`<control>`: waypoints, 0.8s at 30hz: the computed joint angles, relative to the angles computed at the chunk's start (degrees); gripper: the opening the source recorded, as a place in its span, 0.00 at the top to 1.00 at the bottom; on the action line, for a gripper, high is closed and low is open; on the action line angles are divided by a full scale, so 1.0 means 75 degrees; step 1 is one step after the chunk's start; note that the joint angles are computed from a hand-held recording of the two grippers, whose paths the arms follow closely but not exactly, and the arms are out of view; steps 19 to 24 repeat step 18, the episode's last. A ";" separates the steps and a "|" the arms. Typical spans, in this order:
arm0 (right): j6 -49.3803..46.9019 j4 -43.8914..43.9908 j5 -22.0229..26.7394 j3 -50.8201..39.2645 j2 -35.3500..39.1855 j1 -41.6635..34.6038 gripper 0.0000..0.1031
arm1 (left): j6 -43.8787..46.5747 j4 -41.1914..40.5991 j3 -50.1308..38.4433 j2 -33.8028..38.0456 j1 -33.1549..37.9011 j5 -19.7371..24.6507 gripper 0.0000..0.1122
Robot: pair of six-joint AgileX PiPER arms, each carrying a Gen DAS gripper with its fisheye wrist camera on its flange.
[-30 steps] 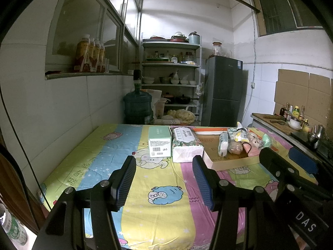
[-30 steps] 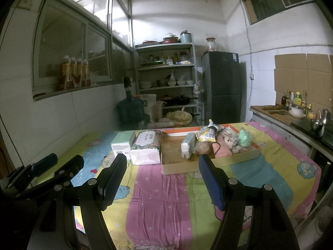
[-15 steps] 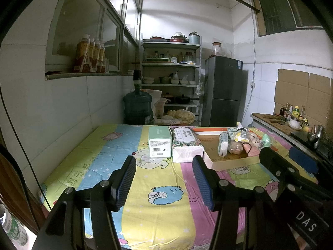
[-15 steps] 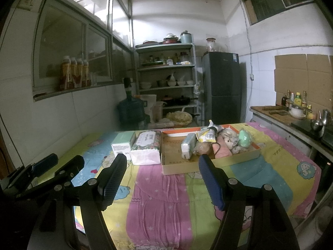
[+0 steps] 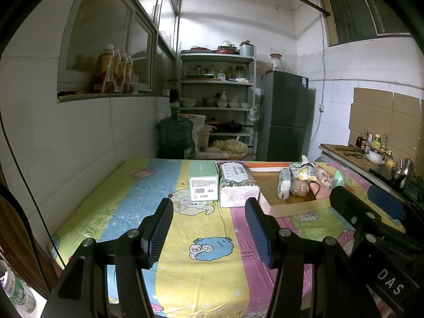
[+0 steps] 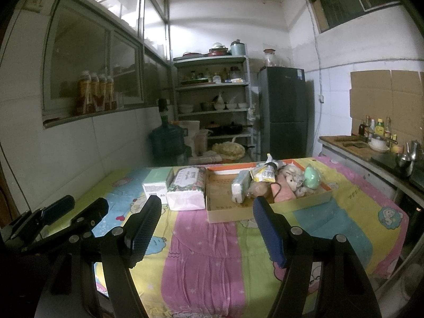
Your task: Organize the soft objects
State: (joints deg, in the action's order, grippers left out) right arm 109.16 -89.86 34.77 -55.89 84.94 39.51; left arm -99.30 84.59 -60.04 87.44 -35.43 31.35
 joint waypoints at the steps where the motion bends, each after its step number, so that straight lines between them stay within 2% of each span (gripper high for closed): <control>1: 0.0003 -0.0006 0.0001 0.0010 -0.0008 0.0000 0.29 | -0.0002 0.0003 0.0005 -0.0004 -0.0002 0.0003 0.50; 24: -0.0011 0.0014 -0.0004 0.0018 -0.0026 0.0003 0.29 | -0.0010 -0.0012 0.0033 -0.0036 -0.0030 0.0018 0.50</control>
